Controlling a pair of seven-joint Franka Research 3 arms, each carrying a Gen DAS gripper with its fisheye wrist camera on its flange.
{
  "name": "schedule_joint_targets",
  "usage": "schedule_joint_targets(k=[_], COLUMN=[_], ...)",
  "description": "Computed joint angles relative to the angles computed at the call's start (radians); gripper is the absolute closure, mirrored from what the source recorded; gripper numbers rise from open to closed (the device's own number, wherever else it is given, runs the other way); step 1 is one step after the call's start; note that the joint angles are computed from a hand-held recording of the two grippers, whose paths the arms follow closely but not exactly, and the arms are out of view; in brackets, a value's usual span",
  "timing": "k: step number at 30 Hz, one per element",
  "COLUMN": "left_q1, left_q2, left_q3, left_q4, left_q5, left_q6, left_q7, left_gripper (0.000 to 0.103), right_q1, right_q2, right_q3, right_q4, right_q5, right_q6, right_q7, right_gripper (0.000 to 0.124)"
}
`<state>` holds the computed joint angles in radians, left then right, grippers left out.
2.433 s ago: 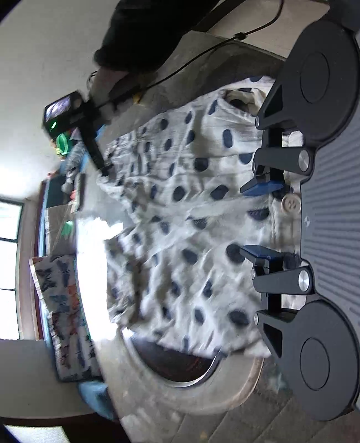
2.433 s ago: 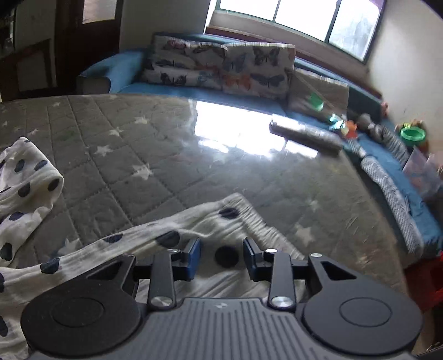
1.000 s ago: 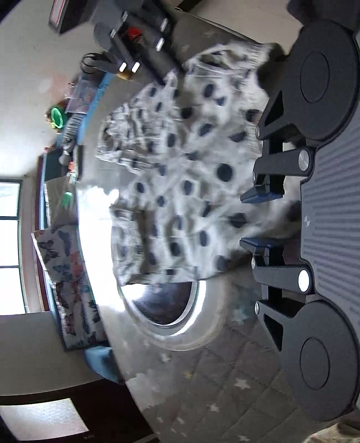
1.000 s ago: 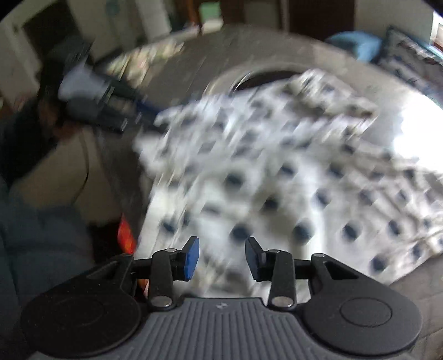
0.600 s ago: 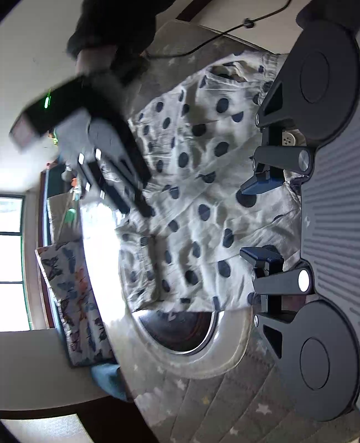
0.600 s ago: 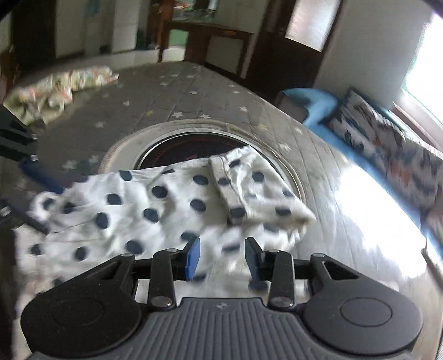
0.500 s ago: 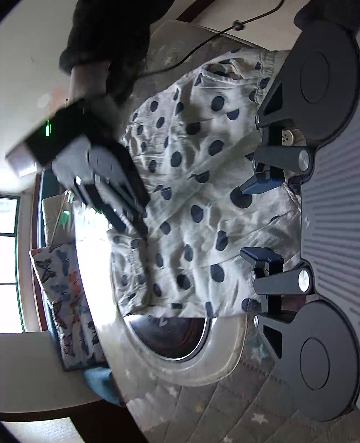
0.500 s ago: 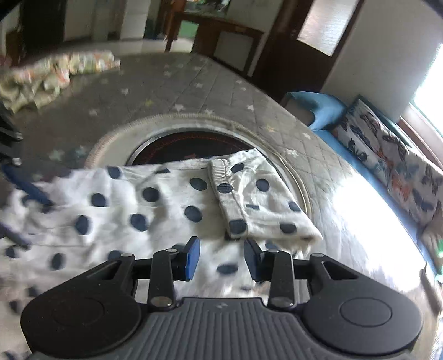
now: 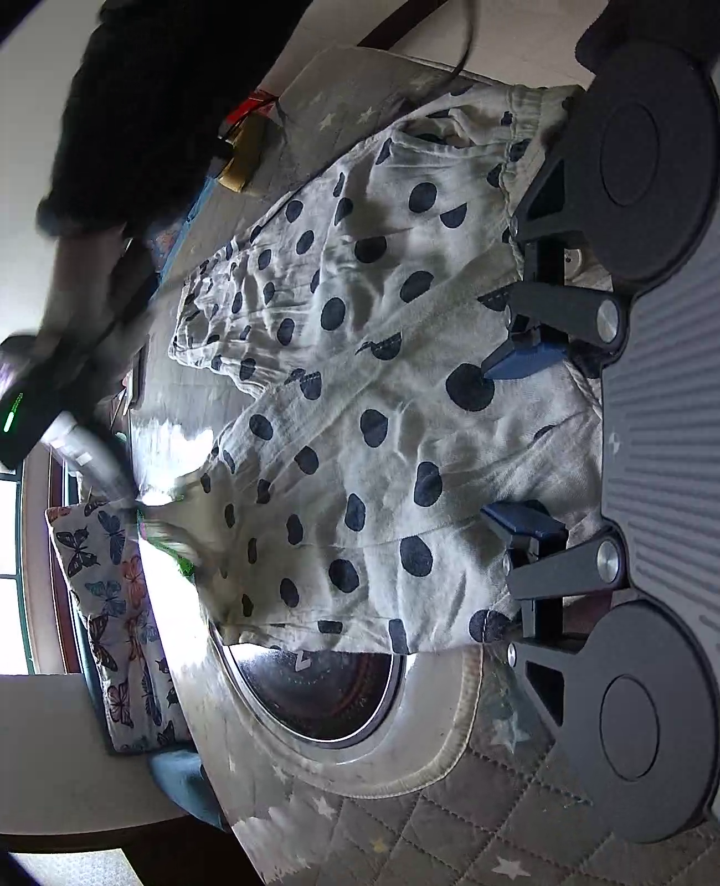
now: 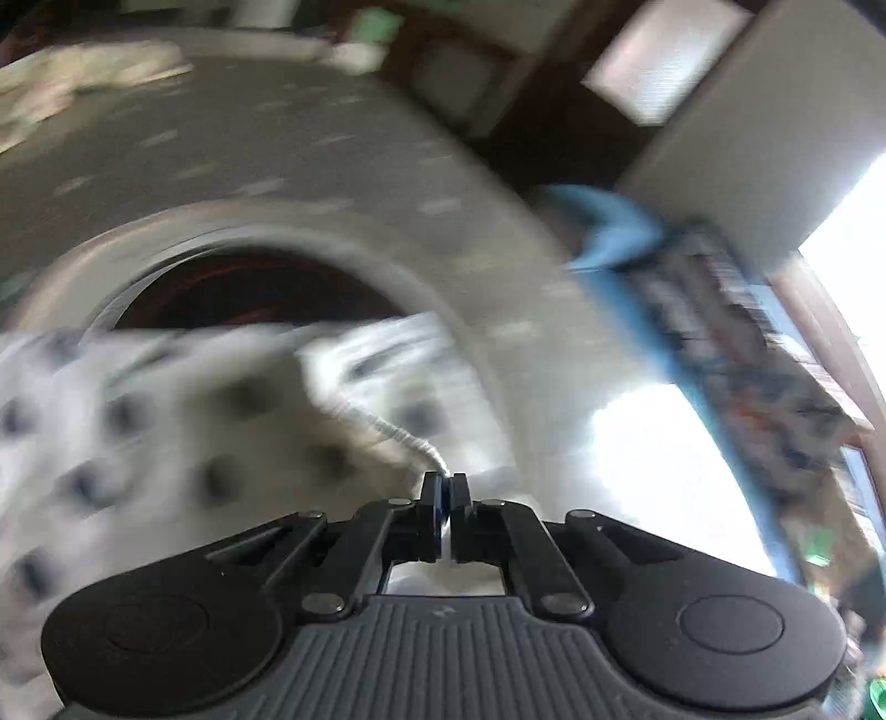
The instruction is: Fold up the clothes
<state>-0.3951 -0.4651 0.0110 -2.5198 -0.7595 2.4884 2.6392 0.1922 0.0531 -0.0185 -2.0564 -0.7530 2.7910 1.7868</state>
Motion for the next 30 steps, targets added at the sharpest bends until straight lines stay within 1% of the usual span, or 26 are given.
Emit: schedule_joint_targets(k=[2, 3, 4, 6, 8, 9, 10, 13, 15, 16, 18, 21, 24, 25, 26, 28, 30], left_q1=[0.002, 0.003, 0.003, 0.004, 0.003, 0.003, 0.003, 0.002, 0.002, 0.001, 0.001, 0.007, 0.011, 0.012, 0.014, 0.015, 0.015], left_q2=[0.000, 0.000, -0.001, 0.000, 0.001, 0.001, 0.001, 0.001, 0.001, 0.001, 0.005, 0.010, 0.011, 0.011, 0.009, 0.004, -0.003], left_q3=[0.001, 0.002, 0.004, 0.005, 0.003, 0.002, 0.000, -0.002, -0.003, -0.002, 0.002, 0.002, -0.001, -0.003, -0.008, -0.014, -0.021], left_q4=[0.002, 0.003, 0.003, 0.004, 0.005, 0.005, 0.005, 0.005, 0.004, 0.004, 0.007, 0.013, 0.015, 0.014, 0.012, 0.007, 0.000], left_q5=[0.000, -0.001, -0.002, -0.006, -0.008, -0.008, -0.008, -0.010, -0.012, -0.014, -0.021, -0.025, -0.030, -0.032, -0.031, -0.029, -0.020], left_q6=[-0.005, -0.008, -0.011, -0.015, -0.016, -0.016, -0.015, -0.015, -0.013, -0.014, -0.020, -0.031, -0.036, -0.035, -0.030, -0.019, -0.004], left_q7=[-0.003, -0.004, -0.003, 0.003, 0.009, 0.012, 0.014, 0.017, 0.019, 0.020, 0.021, 0.019, 0.020, 0.019, 0.016, 0.007, -0.010], left_gripper=[0.049, 0.049, 0.049, 0.048, 0.046, 0.045, 0.044, 0.042, 0.041, 0.041, 0.041, 0.041, 0.039, 0.038, 0.038, 0.038, 0.038], right_q1=[0.006, 0.022, 0.004, -0.017, -0.029, -0.022, -0.048, -0.068, -0.066, -0.063, -0.049, -0.045, -0.014, -0.021, -0.019, -0.022, -0.035], right_q2=[0.050, 0.075, 0.086, 0.079, 0.060, 0.049, 0.036, 0.027, 0.046, 0.062, 0.099, 0.168, 0.191, 0.175, 0.149, 0.095, -0.008], right_q3=[-0.046, -0.078, -0.075, -0.077, -0.073, -0.082, -0.056, -0.022, -0.013, -0.012, -0.024, -0.019, -0.057, -0.053, -0.058, -0.061, -0.057], right_q4=[0.096, 0.145, 0.167, 0.164, 0.134, 0.114, 0.081, 0.036, 0.038, 0.049, 0.076, 0.138, 0.163, 0.145, 0.118, 0.064, -0.034], right_q5=[-0.257, -0.348, -0.370, -0.316, -0.268, -0.238, -0.138, 0.149, 0.269, 0.312, 0.353, 0.493, 0.506, 0.537, 0.539, 0.540, 0.547], right_q6=[-0.027, -0.052, -0.050, -0.005, 0.036, 0.053, 0.072, 0.057, 0.041, 0.034, 0.040, 0.043, 0.020, 0.022, 0.024, 0.028, 0.023], right_q7=[0.296, 0.414, 0.477, 0.489, 0.462, 0.439, 0.351, 0.095, -0.003, -0.037, -0.051, -0.115, -0.112, -0.136, -0.150, -0.175, -0.182], right_gripper=[0.120, 0.111, 0.108, 0.107, 0.104, 0.103, 0.103, 0.103, 0.103, 0.103, 0.103, 0.103, 0.102, 0.102, 0.101, 0.091, 0.090])
